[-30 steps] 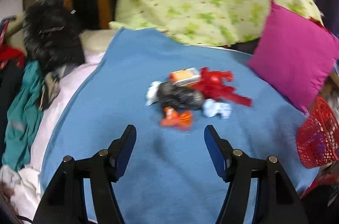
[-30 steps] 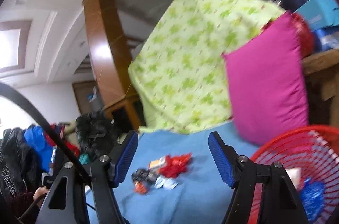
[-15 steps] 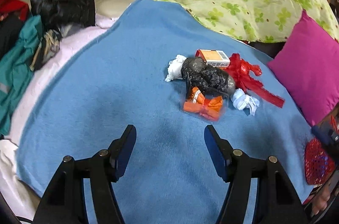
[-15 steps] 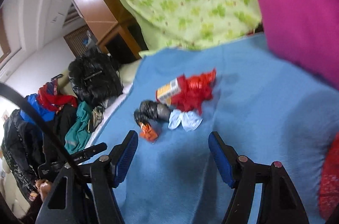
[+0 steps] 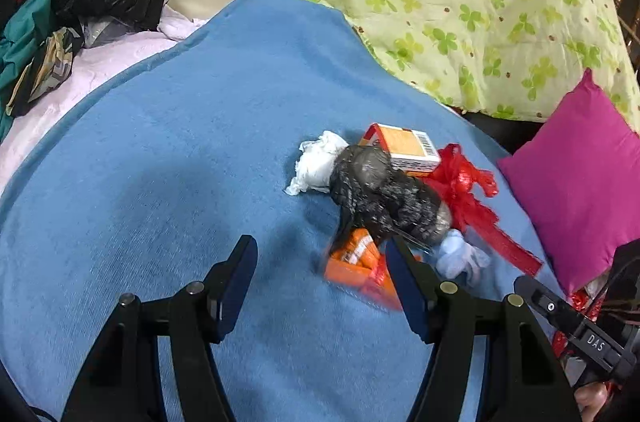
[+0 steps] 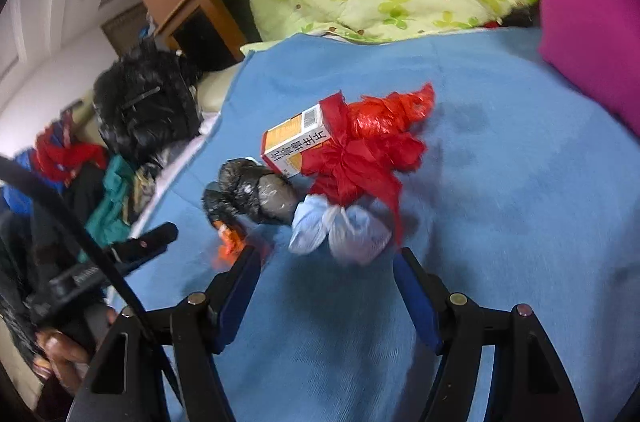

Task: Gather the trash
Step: 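Grasp the white cloth bundle with the right tool while the left tool grasps the clear plastic tray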

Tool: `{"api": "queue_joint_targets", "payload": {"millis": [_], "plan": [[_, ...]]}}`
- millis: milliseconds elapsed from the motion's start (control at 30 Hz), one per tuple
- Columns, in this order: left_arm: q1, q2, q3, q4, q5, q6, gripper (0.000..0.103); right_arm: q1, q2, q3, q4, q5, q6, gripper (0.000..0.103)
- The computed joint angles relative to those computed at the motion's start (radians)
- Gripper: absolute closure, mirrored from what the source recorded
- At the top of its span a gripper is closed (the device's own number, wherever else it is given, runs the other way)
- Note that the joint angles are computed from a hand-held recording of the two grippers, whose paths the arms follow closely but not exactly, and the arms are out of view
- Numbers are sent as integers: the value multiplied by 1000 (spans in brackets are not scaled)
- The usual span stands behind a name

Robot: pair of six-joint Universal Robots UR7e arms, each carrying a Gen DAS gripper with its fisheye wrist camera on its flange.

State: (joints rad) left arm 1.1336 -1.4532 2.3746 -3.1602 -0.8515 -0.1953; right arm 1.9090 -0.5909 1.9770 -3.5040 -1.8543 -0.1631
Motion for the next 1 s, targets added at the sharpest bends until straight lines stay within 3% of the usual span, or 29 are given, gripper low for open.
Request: {"api": "queue_joint_targets", "payload": {"millis": [133, 400, 500, 567, 633, 733, 1000], "plan": [[32, 17, -29, 55, -42, -13, 36, -4, 43, -71, 22, -31, -56, 31], [92, 38, -63, 89, -164, -48, 36, -32, 98, -173, 121, -7, -183, 34], [105, 56, -75, 94, -195, -42, 36, -43, 107, -188, 174, 14, -212, 44], [112, 71, -86, 94, -214, -40, 36, -40, 109, -187, 176, 20, -243, 61], [127, 84, -102, 103, -258, -42, 36, -29, 109, -190, 195, 0, -256, 70], [133, 101, -115, 122, -280, -45, 36, -12, 112, -188, 205, -47, -264, 73], [126, 136, -123, 101, -262, -30, 36, -1, 44, -114, 174, -117, -173, 74]]}}
